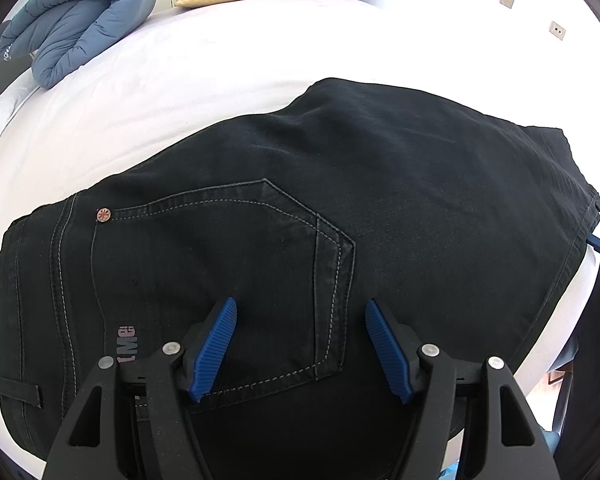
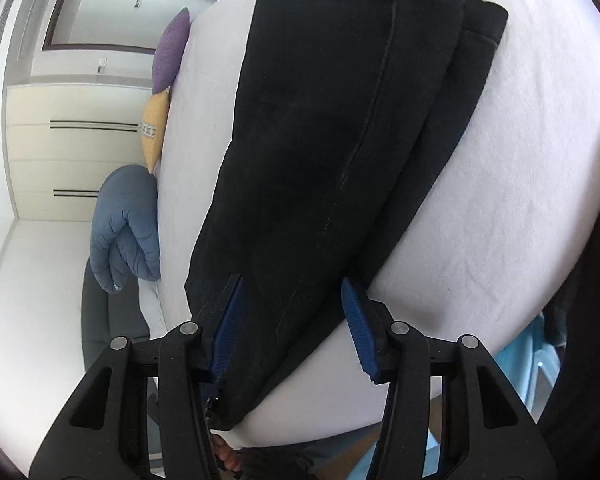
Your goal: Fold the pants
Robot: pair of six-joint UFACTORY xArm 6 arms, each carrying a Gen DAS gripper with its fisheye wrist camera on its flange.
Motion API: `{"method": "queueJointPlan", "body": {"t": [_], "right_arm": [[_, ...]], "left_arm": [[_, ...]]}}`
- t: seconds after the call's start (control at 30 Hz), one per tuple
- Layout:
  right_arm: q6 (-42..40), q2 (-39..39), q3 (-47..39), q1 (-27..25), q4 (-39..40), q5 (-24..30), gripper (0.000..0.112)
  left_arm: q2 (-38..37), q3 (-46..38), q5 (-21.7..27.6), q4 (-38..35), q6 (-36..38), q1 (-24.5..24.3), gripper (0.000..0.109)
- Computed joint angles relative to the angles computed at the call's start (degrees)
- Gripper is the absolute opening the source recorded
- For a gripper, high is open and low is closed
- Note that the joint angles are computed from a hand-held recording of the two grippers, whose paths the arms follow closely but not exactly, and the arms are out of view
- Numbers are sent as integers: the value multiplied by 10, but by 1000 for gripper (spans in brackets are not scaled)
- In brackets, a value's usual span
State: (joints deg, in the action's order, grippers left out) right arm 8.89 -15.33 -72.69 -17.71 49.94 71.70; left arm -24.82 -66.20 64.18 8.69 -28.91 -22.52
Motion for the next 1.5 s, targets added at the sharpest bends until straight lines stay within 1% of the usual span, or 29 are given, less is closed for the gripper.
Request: {"method": "queueJointPlan", "body": {"t": [0.1, 0.17, 0.2, 0.23, 0.27, 0.3, 0.33, 0.43, 0.57, 0.73, 0.8, 0.83, 0.87, 0.9, 0.93, 0.97, 1.0, 1.03, 1.07, 1.1, 1.17, 1.27, 1.3, 1.33, 1.37, 1.4, 1.43, 1.47, 1.5], "right_arm": [[-1, 8, -2, 7, -7, -1, 48], [1, 10, 9, 13, 4, -18, 48], [-3, 13, 11, 17, 11, -26, 42], [-6, 10, 12, 15, 10, -19, 25], [-10, 15, 8, 18, 7, -14, 12], [-11, 16, 9, 22, 3, -17, 4], [-12, 13, 13, 24, -3, -20, 2], [-11, -2, 18, 27, -23, -20, 2], [6, -21, 39, 27, -31, -18, 1], [-6, -5, 53, 18, -9, -24, 0], [-12, 7, 26, 15, -20, 3, 5], [-7, 16, -2, 14, -44, 28, 8], [-1, 23, -29, 16, -78, 45, 14], [5, 28, -60, 22, -125, 59, 16], [8, 34, -88, 28, -169, 69, 17], [5, 37, -106, 31, -189, 66, 17], [-6, 43, -125, 33, -189, 62, 17], [-23, 54, -144, 38, -176, 56, 17], [-47, 72, -166, 46, -146, 49, 17], [-69, 87, -177, 52, -110, 44, 17], [-106, 139, -202, 64, -12, 53, 17], [-128, 215, -230, 96, 29, 45, 17], [-122, 228, -231, 101, 13, 39, 17], [-109, 235, -217, 100, -11, 22, 9], [-96, 241, -211, 88, -10, 10, 0], [-105, 236, -190, 75, 14, -8, 0], [-107, 221, -167, 62, 15, -46, 0], [-98, 202, -149, 51, -8, -95, 0], [-79, 191, -141, 45, -38, -125, 0]], "left_arm": [[-1, 1, 1, 2, 0, 0, 70], [-1, 0, 2, 2, 0, -1, 70], [0, -1, 3, 2, 1, -1, 70], [1, -2, 6, 2, 2, -1, 70], [2, -5, 8, 2, 3, -1, 70], [4, -7, 11, 1, 5, -1, 70], [6, -10, 15, 0, 9, -2, 70], [10, -20, 30, -5, 24, -3, 70], [3, -18, 44, -6, 32, -5, 69], [-14, -2, 38, -1, 21, -7, 70], [-19, -5, 44, 6, 12, -14, 67], [-23, -9, 51, 10, 9, -19, 66], [-27, -12, 53, 14, 5, -24, 66], [-30, -17, 50, 21, -2, -31, 66], [-29, -27, 45, 29, -12, -38, 66], [-27, -33, 41, 33, -17, -40, 66], [-17, -44, 33, 36, -23, -42, 66], [-3, -56, 18, 34, -28, -40, 66], [9, -64, 8, 30, -30, -37, 66], [29, -78, -1, 26, -35, -35, 66], [67, -99, -14, 22, -32, -30, 66], [117, -123, -7, -2, -20, -16, 66], [123, -121, -3, -3, -18, -13, 66], [119, -111, -5, 0, -16, -11, 66], [108, -98, -15, 0, -16, -8, 66], [95, -86, -15, 1, -19, -4, 66], [87, -80, -9, 8, -24, -3, 66], [75, -69, -7, 13, -30, 1, 66], [61, -55, -10, 9, -34, 8, 66]]}}
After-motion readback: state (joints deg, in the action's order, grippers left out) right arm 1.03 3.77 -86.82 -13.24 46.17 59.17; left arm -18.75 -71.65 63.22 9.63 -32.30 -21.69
